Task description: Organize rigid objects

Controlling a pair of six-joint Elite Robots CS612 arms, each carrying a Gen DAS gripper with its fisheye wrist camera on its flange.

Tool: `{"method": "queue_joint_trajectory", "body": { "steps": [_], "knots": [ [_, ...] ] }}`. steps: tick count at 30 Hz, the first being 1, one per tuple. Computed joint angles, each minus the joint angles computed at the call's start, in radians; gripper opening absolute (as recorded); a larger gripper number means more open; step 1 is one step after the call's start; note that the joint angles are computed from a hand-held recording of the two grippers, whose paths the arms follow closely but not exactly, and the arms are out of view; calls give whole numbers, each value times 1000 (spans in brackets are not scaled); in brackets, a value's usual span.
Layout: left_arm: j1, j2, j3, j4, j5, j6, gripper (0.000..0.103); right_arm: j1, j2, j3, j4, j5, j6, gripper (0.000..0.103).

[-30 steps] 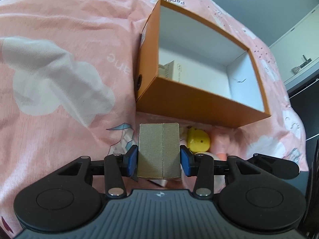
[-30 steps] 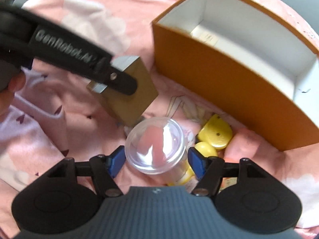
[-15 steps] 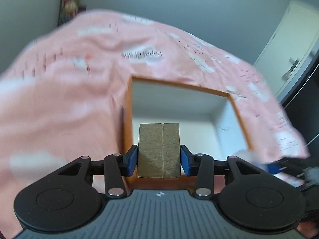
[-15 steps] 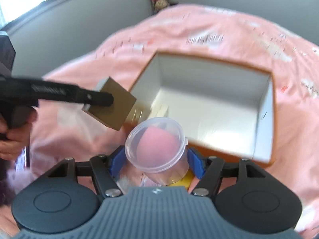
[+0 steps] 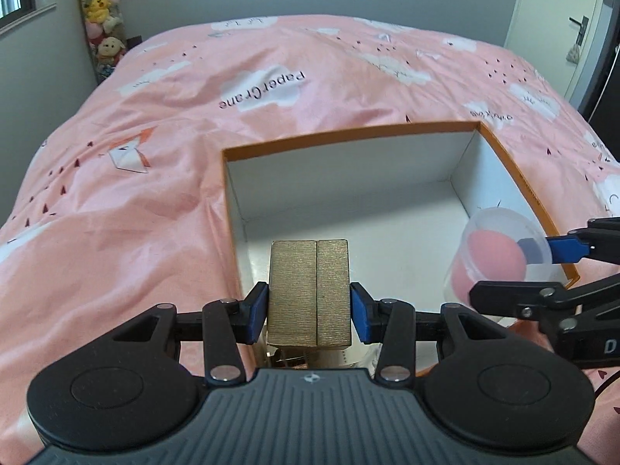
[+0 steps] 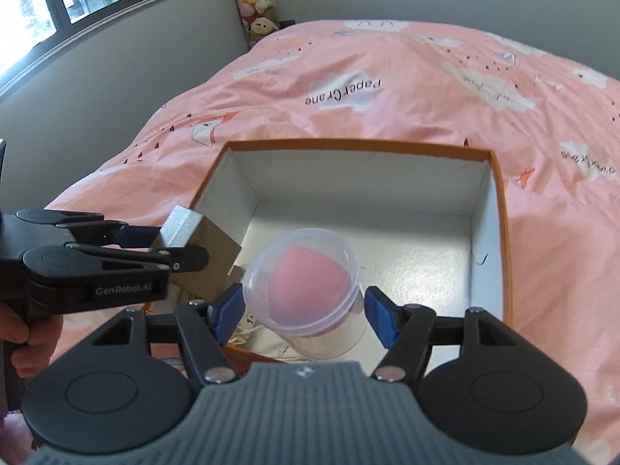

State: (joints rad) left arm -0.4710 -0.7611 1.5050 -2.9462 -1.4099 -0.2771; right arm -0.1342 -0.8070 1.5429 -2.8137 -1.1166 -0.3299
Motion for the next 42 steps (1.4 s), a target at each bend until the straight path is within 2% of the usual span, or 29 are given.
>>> {"method": "queue_joint_trajectory", "body": {
  "steps": [6, 14, 23, 26, 30, 32, 38, 42],
  "knots": [
    [10, 23, -26, 9, -51, -24, 50, 0, 21, -17, 37, -19, 3, 67],
    [24, 51, -60, 34, -167, -87, 50, -2, 42, -44, 71, -36, 10, 67],
    [60, 106, -118, 22, -379, -223, 50, -5, 57, -72, 83, -99, 55, 67],
    [64, 135, -159, 42, -436, -220, 50, -14, 55, -75, 67, -93, 90, 67],
    [70, 180, -234, 125, -528, -228, 50, -15, 55, -78, 66, -98, 92, 67],
    [68, 193, -258, 160, -532, -231, 50, -14, 58, -81, 68, -108, 94, 67],
    [67, 199, -267, 151, -514, -234, 50, -14, 64, -87, 79, -116, 95, 67],
    [57, 170, -244, 193, -424, -213, 50, -16, 68, -89, 82, -106, 93, 67]
  ]
}}
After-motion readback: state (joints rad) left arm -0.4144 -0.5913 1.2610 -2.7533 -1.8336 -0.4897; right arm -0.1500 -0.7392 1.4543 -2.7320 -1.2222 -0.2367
